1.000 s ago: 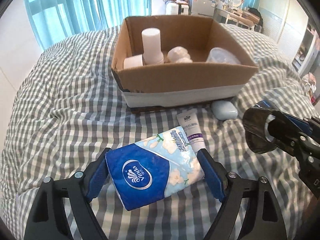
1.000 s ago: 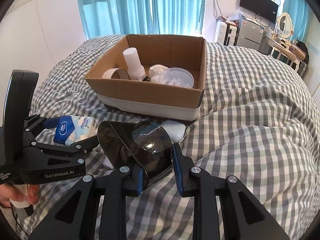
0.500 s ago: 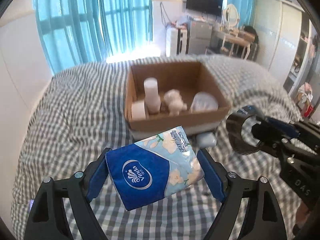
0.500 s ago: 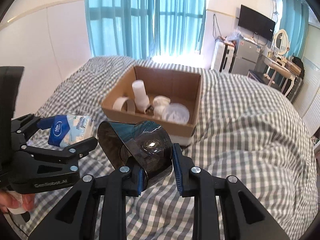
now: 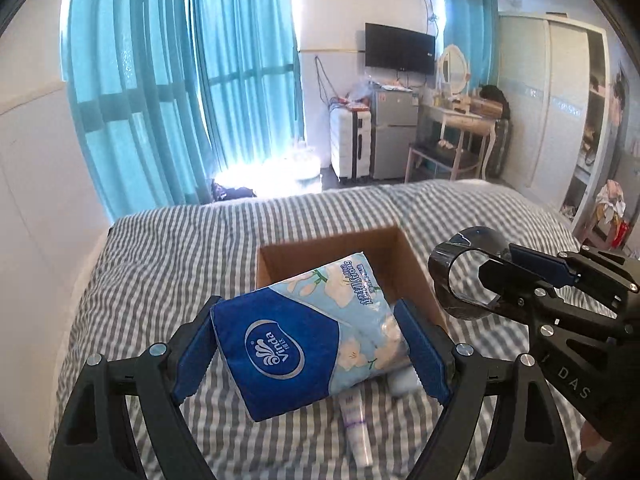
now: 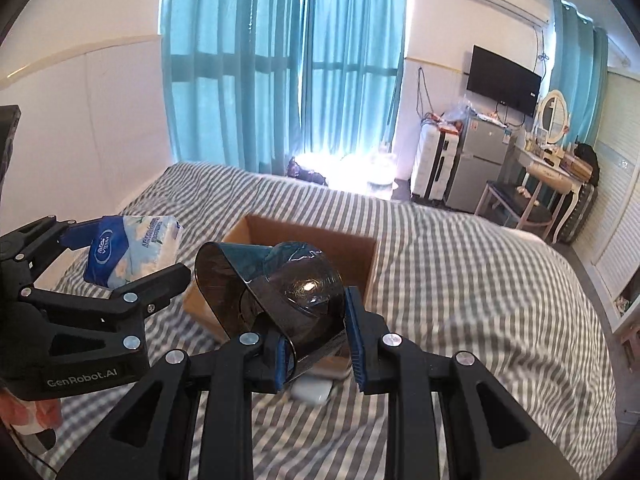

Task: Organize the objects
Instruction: 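Lift and carry the tissue pack and black case with both tools over the box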

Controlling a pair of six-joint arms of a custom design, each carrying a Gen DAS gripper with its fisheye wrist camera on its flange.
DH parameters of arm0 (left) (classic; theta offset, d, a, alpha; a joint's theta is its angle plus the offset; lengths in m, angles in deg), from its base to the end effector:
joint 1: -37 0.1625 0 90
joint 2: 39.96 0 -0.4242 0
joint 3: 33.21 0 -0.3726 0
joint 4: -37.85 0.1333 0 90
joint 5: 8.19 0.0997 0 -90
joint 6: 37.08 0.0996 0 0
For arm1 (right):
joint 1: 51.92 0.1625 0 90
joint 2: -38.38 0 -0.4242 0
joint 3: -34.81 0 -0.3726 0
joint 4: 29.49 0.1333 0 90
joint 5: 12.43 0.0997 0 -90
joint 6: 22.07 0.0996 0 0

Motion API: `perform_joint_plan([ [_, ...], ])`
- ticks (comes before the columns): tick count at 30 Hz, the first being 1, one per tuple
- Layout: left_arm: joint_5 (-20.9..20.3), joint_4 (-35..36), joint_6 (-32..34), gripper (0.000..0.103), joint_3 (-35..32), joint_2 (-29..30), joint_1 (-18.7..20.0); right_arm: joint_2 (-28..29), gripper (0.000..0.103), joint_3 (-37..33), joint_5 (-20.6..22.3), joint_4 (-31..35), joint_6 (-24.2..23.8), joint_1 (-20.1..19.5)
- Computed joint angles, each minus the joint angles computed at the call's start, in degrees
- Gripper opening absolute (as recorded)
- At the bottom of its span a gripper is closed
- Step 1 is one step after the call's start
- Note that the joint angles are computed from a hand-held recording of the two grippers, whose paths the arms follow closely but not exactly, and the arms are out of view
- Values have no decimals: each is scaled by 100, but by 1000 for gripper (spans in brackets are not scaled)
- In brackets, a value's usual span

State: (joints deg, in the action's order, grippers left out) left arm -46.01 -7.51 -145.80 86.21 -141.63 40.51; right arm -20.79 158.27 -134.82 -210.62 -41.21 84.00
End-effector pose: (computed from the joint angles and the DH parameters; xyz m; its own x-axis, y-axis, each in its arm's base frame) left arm -0.2477 -0.2276 0.3477 -0.6503 -0.2371 -0.7217 0.4777 0.6111 -0.6311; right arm 0.4191 -0.2946 0.1610 -0.5089 -0.6176 0.5996 -0.8551 0.4427 -0.2698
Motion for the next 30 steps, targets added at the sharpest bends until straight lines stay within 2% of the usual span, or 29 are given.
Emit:
perform_joint_plan([
  [8,895,-721,1053,87,-130,65,1178,704,24,-971,125,110,-207,-388],
  [11,1130,-1452,1759,87,53,75,1586,1008,24,-1305,158,290,-178,-579],
  [13,1276,-2244,2457,87,247,86,1941,1226,24,-1525,206,435,-147,-722],
  [17,1352,-3729,3686,87,648,98,2484,1646,24,-1851,135,528,-223,-918],
  [23,1422,-5302,5056,87,986,368,3151,2011,24,-2125,114,668,-271,-1118],
  [27,1365,-6384,5900,87,1185,439,3395,2114,24,-2130,101,620,-302,-1181],
  [30,1286,-6848,6197,87,1294,438,3517,2125,24,-2118,100,654,-255,-1215],
])
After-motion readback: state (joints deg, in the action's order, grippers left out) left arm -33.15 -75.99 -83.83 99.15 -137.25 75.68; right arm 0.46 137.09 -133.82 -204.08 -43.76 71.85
